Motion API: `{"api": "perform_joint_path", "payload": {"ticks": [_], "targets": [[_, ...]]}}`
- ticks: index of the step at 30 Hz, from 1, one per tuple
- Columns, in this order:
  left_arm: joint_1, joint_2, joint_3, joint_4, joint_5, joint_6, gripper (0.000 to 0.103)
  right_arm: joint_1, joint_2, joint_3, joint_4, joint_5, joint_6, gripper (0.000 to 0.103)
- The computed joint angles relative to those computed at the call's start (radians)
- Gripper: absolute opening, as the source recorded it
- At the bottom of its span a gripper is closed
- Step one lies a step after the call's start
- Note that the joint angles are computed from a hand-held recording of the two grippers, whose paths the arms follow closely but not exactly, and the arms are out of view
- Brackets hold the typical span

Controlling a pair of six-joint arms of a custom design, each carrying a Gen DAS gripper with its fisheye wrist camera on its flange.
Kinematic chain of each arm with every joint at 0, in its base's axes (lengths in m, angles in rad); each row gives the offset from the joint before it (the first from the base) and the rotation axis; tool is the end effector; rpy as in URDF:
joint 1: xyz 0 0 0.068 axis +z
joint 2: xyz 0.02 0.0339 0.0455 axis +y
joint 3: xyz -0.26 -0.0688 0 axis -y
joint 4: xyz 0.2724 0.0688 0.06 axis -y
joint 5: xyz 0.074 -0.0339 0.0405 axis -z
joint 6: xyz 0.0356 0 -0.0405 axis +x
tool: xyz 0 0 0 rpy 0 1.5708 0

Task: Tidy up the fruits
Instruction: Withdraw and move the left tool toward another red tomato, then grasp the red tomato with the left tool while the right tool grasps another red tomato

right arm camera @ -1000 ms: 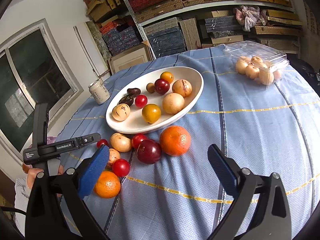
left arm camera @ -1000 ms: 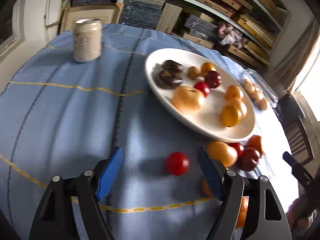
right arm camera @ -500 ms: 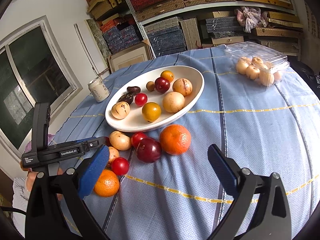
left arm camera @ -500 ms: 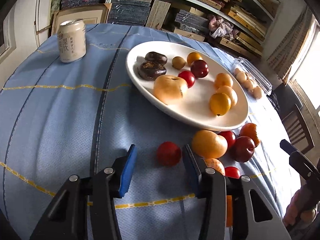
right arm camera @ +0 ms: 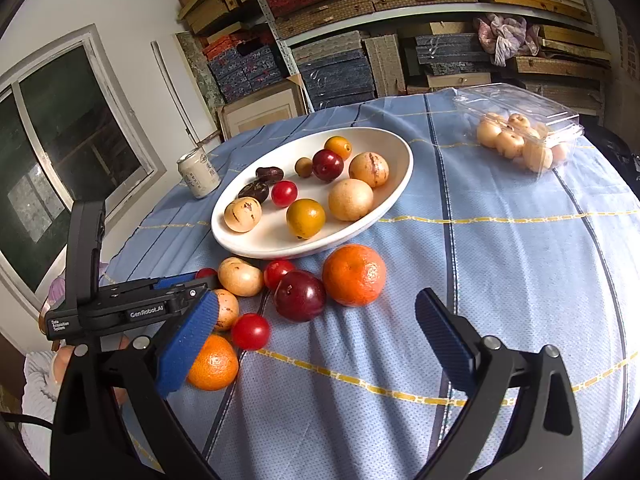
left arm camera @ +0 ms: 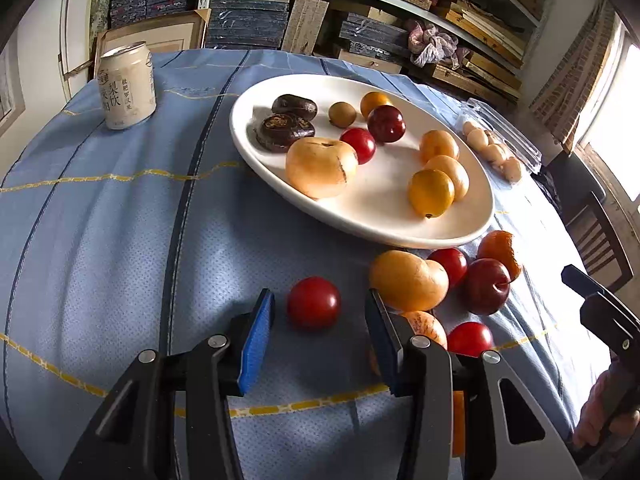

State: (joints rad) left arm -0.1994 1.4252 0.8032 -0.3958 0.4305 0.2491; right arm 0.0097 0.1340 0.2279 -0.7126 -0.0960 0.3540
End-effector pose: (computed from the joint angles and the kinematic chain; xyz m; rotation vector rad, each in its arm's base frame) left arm 0.2857 -0.0729 0.1703 0.7158 2.4322 -0.5352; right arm 0.1170 0.0045 0.1700 0.3236 2.1794 0.3094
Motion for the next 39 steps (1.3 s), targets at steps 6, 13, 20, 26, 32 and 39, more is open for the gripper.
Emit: {"api": "perform_joint_path", "payload": {"ticks": [6, 13, 20, 26, 32, 39], "targets": [[-0.007, -0.003, -0.006, 0.015, -0.012, -0.003, 0.045, 0.053, 0.018, -0.005, 0.017, 0.044, 0.003, 0.097], [0.006, 0.012, 0.002, 0.013, 0.006, -0.001, 0.028, 0.077, 0.025, -0.003, 0.017, 0.055, 0.002, 0.097], [0.063, -0.022, 0.002, 0.004, 0.041, -0.012, 0.027, 0.128, 0.037, 0.007, 0.009, 0.072, -0.024, 0.088], [0.058, -0.043, -0.007, 0.011, 0.014, -0.004, 0.027, 0.186, 0.172, 0.000, 0.083, 0.054, -0.036, 0.064], [0.041, -0.063, -0.025, 0.013, 0.012, 0.004, 0.027, 0.208, 0.213, -0.014, 0.133, 0.062, -0.026, 0.058], [0.035, -0.096, -0.041, 0.005, 0.022, 0.010, 0.027, 0.268, 0.319, -0.015, 0.228, 0.083, 0.003, 0.052]]}}
